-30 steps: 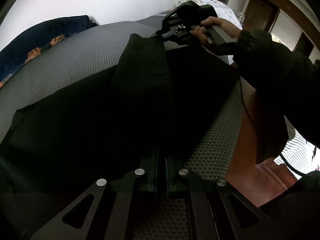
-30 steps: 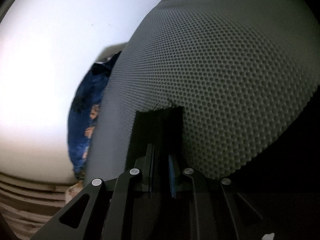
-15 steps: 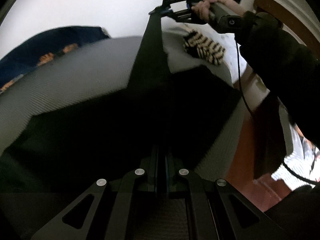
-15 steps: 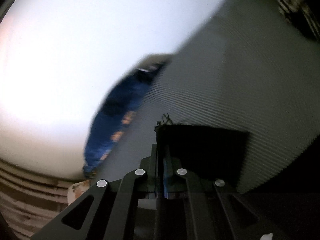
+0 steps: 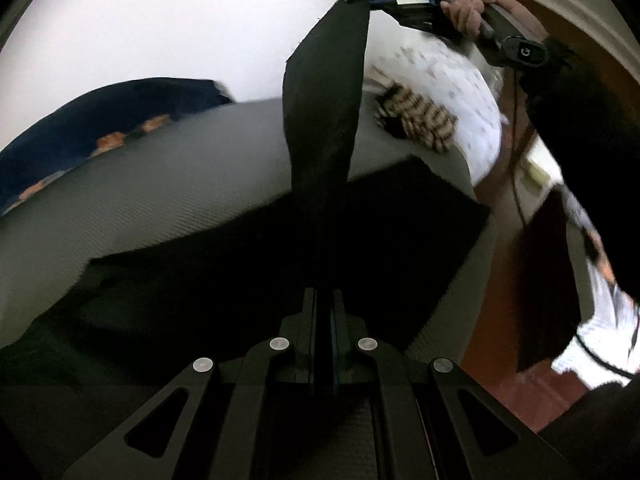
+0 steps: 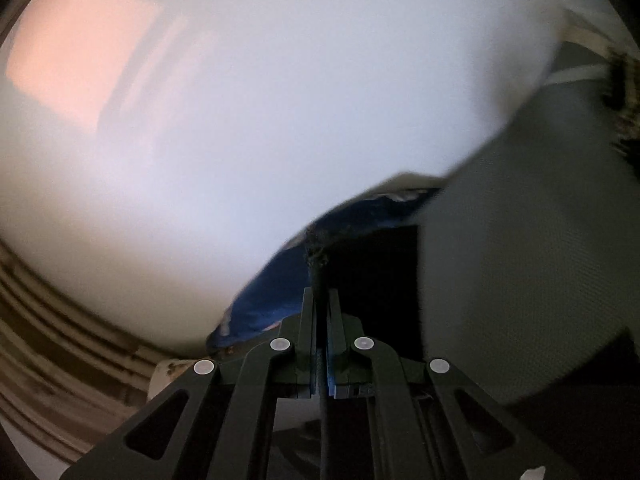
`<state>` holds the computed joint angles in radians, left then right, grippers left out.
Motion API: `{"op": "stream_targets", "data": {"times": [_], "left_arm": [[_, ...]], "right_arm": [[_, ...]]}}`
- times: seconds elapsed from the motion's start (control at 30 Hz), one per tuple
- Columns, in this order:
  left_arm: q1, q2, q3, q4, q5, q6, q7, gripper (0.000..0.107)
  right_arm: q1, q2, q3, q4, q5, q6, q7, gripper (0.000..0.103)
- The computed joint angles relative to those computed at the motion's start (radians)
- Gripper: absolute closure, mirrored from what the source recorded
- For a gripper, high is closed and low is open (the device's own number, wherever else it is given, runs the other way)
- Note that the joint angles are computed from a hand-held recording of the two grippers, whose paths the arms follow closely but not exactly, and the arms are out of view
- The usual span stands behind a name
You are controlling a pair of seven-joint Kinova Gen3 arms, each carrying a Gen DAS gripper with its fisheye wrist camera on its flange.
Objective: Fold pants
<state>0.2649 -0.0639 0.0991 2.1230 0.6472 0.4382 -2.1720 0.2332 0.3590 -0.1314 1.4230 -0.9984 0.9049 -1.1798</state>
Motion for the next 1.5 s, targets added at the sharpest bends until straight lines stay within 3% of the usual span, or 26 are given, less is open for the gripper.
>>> {"op": "stream_targets", "data": {"times": [0.13, 0.33, 0.47, 0.6, 0.73, 1.0, 1.1, 1.17, 1.23, 1.3, 1.37, 1.43, 1.5], "left_arm": [[0.034, 0.056, 0.068, -0.014, -0.151, -0.036, 0.099, 0.102], [0.034, 0.119, 0.086, -0.04, -0.17, -0.003, 0.094, 0.102], [0.067, 0.143, 0.095, -0.042, -0.271, -0.012, 0.16, 0.102], [0.037, 0.138, 0.117, -0.034, -0.237, 0.002, 0.104, 0.102], [0.019, 0.125, 0.116, -0.026, -0.17, 0.025, 0.013, 0.102], [0.027, 0.138, 0.11, -0.023, -0.165, 0.029, 0.016, 0.102], [0.027, 0.137, 0.091, -0.034, -0.139, 0.06, 0.013, 0.095], [-0.004, 0.135, 0.079, -0.045, -0.063, 0.115, -0.039, 0.084], [-0.051, 0.097, 0.076, -0.026, 0.019, 0.148, -0.107, 0.081], [-0.061, 0.059, 0.053, 0.0, 0.052, 0.142, -0.13, 0.074], [-0.071, 0.014, 0.021, 0.027, 0.04, 0.125, -0.092, 0.064], [-0.084, -0.018, -0.022, 0.053, 0.034, 0.111, -0.059, 0.063], [-0.155, -0.048, -0.009, 0.078, -0.003, 0.089, 0.022, 0.063]], "right_arm": [[0.079, -0.053, 0.07, 0.171, -0.006, -0.025, 0.013, 0.098], [0.165, -0.093, 0.171, 0.428, 0.064, -0.086, 0.042, 0.098], [0.233, -0.077, 0.181, 0.535, 0.053, -0.109, 0.094, 0.099], [0.263, -0.098, 0.198, 0.593, 0.047, -0.116, 0.153, 0.099], [0.245, -0.141, 0.216, 0.618, 0.078, -0.137, 0.152, 0.099], [0.265, -0.116, 0.223, 0.655, 0.028, -0.155, 0.202, 0.101], [0.269, -0.116, 0.226, 0.646, 0.032, -0.144, 0.184, 0.099], [0.267, -0.123, 0.231, 0.644, 0.048, -0.148, 0.173, 0.098], [0.264, -0.139, 0.236, 0.649, 0.064, -0.165, 0.157, 0.097], [0.247, -0.155, 0.245, 0.646, 0.119, -0.193, 0.108, 0.093], [0.219, -0.167, 0.266, 0.638, 0.185, -0.216, 0.043, 0.092], [0.205, -0.182, 0.262, 0.629, 0.25, -0.244, -0.021, 0.091], [0.199, -0.2, 0.251, 0.621, 0.262, -0.248, -0.039, 0.091]]}}
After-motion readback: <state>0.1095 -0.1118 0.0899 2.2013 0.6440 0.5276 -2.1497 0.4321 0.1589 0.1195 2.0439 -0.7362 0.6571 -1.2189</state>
